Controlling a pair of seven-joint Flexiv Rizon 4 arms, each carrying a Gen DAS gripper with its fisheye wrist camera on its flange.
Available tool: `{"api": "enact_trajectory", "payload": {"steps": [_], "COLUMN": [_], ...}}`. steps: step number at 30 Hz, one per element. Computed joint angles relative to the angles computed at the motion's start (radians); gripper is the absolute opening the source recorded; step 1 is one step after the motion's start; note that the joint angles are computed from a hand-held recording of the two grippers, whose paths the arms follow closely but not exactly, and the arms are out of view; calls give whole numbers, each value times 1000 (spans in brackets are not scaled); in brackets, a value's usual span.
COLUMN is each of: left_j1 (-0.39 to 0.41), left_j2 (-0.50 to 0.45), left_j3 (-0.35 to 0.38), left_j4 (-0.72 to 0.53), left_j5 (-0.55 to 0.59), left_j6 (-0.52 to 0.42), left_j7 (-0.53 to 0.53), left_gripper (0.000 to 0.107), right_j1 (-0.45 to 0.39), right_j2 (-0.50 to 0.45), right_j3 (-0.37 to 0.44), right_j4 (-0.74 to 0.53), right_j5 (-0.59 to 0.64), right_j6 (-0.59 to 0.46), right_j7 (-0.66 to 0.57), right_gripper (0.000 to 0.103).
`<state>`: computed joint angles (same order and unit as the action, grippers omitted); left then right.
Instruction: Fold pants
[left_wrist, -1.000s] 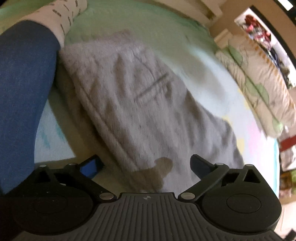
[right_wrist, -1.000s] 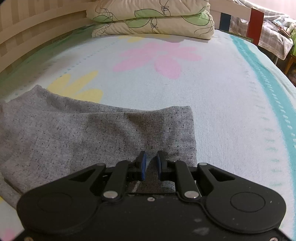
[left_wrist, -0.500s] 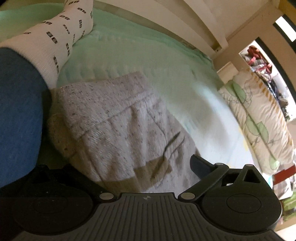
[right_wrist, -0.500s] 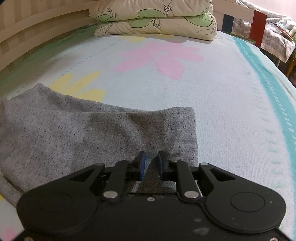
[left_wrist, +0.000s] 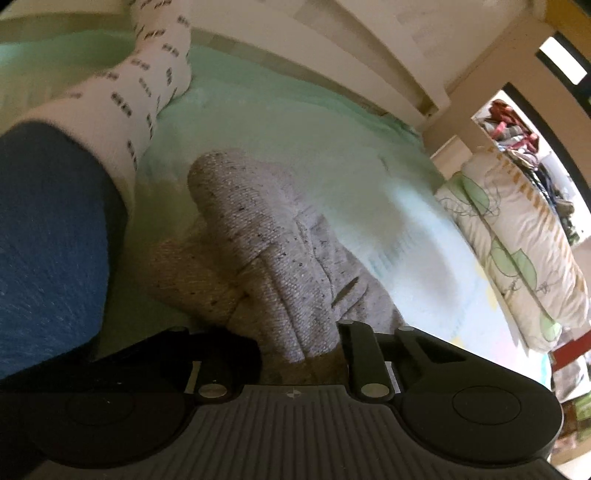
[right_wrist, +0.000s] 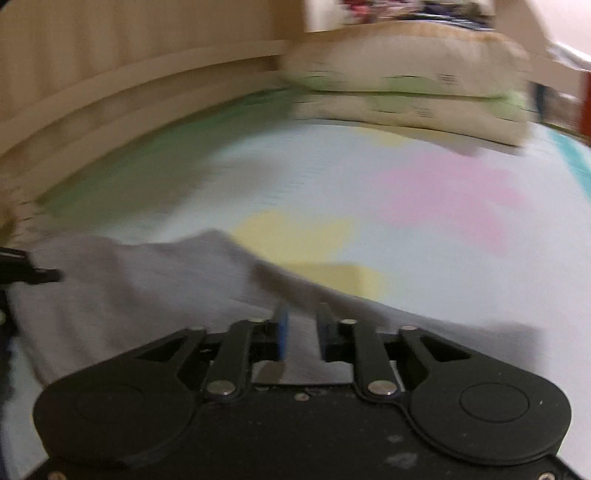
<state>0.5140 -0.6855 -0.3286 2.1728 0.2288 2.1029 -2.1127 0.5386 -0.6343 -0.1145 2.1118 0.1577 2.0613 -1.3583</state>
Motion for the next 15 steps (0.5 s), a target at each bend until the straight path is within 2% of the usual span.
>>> {"api": "enact_trajectory", "payload": {"steps": [3,6,12,15], "left_j1": [-14,-24,-58,-70], "left_j2": [4,8,21,23], "left_j3": [21,30,63,71], "left_j4": [6,6,14,18], "left_j5": [6,5,-6,-17], "left_j6": [27,34,43,43], "left_j7": [8,6,15,11], "left_gripper": [22,22,22,22], "right_j1": [14,-14,21,30], "right_j2": [-56,-113,-221,-257], "right_j3": [3,27,-59,-92], "right_j4": [-97,-206,-381,-422], "right_j5": [-44,-97,-164,-203], "right_j6": [-38,-106,-266,-279], "right_j7": [0,42,141,175], "right_gripper": [5,5,5,1]}}
